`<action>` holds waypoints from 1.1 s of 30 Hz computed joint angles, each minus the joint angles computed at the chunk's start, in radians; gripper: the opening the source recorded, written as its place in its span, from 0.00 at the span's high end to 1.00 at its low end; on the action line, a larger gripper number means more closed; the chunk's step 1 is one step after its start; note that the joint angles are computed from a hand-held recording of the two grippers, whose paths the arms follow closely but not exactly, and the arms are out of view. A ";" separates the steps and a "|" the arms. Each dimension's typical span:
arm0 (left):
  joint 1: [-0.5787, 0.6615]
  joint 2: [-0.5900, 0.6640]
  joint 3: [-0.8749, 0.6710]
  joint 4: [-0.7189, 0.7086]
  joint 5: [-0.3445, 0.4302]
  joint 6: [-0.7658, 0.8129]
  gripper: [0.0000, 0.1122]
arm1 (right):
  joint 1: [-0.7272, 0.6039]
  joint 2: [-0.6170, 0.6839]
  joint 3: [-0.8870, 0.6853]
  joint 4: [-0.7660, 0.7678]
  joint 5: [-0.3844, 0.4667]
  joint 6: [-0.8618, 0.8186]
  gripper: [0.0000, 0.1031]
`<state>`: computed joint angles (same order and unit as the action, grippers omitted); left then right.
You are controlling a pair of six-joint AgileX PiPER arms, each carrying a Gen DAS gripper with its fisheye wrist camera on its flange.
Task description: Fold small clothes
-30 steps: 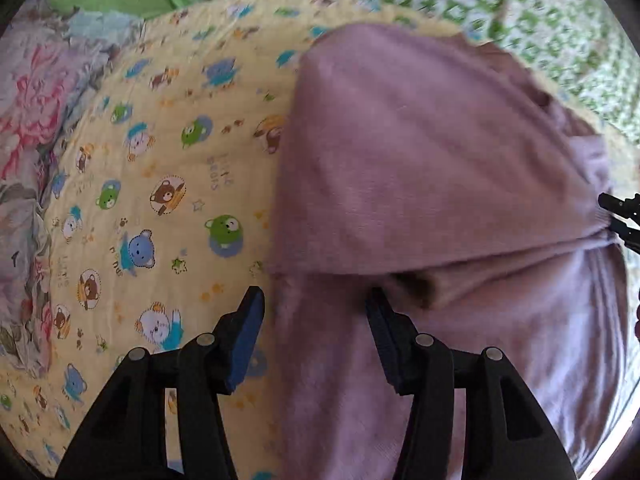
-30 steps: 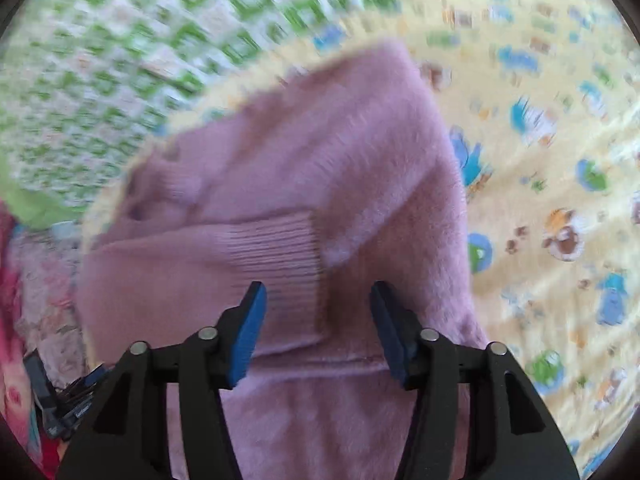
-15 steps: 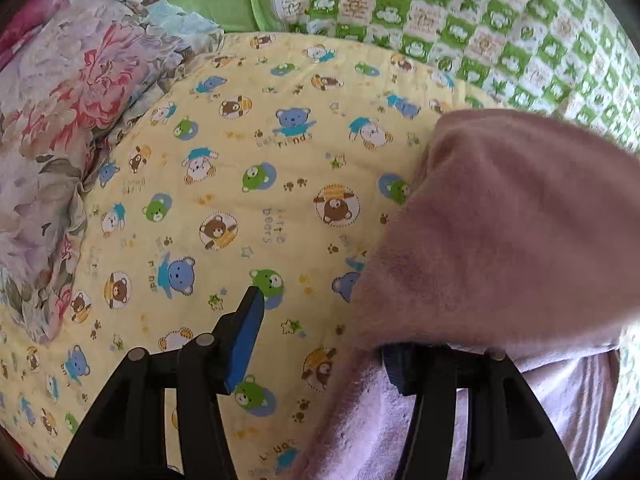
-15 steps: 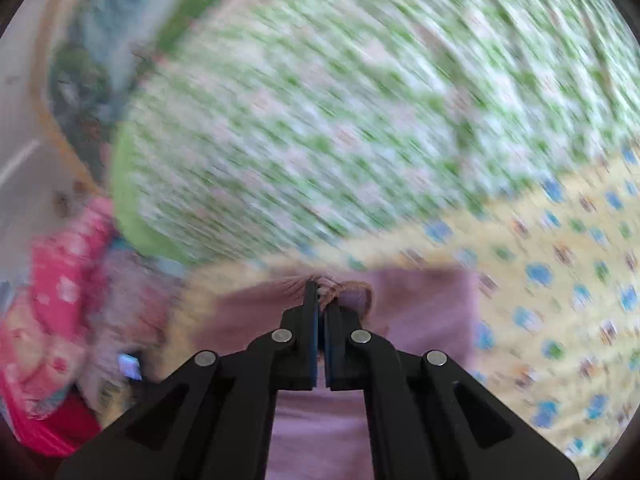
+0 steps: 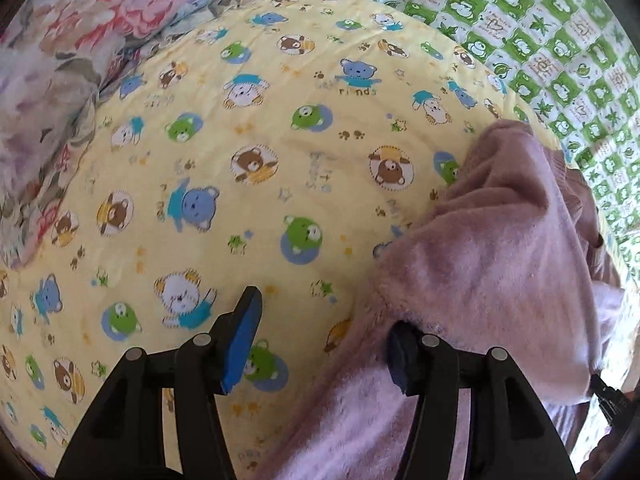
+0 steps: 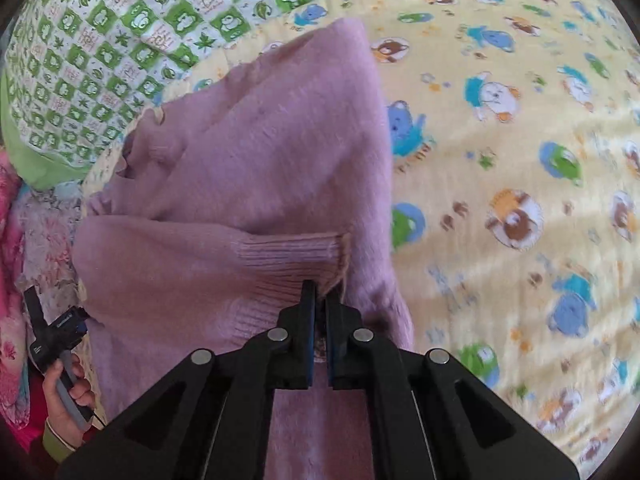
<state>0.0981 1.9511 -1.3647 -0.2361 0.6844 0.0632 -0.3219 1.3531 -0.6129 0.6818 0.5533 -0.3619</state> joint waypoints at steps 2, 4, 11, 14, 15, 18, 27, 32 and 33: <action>0.009 -0.014 0.019 -0.006 0.004 0.036 0.46 | 0.049 -0.072 -0.005 -0.191 -0.017 0.196 0.86; 0.034 -0.052 0.050 -0.052 0.038 0.111 0.47 | 0.087 -0.136 -0.029 -0.253 -0.003 0.274 0.75; 0.096 -0.169 0.098 -0.384 0.253 0.393 0.43 | 0.273 0.121 -0.347 0.177 0.122 -0.033 0.59; 0.051 -0.102 0.053 -0.434 0.276 0.367 0.43 | 0.379 0.331 -0.574 0.286 0.186 -0.045 0.59; 0.038 -0.073 0.031 -0.426 0.281 0.339 0.43 | 0.408 0.399 -0.658 0.282 0.212 -0.026 0.59; 0.047 0.026 -0.033 -0.463 0.311 0.277 0.43 | 0.456 0.586 -0.888 0.339 0.346 0.007 0.59; 0.110 0.154 -0.120 -0.588 0.339 0.290 0.43 | 0.531 0.886 -1.339 0.086 0.471 0.384 0.59; 0.125 0.163 -0.098 -0.630 0.319 0.341 0.43 | 0.561 1.001 -1.527 0.029 0.547 0.440 0.59; 0.122 0.164 -0.094 -0.634 0.306 0.350 0.46 | 0.575 1.030 -1.577 -0.001 0.579 0.460 0.59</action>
<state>0.2202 2.1146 -1.4589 -0.8700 0.9900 0.4132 0.2530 2.3827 -2.1901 0.6806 1.1325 0.0978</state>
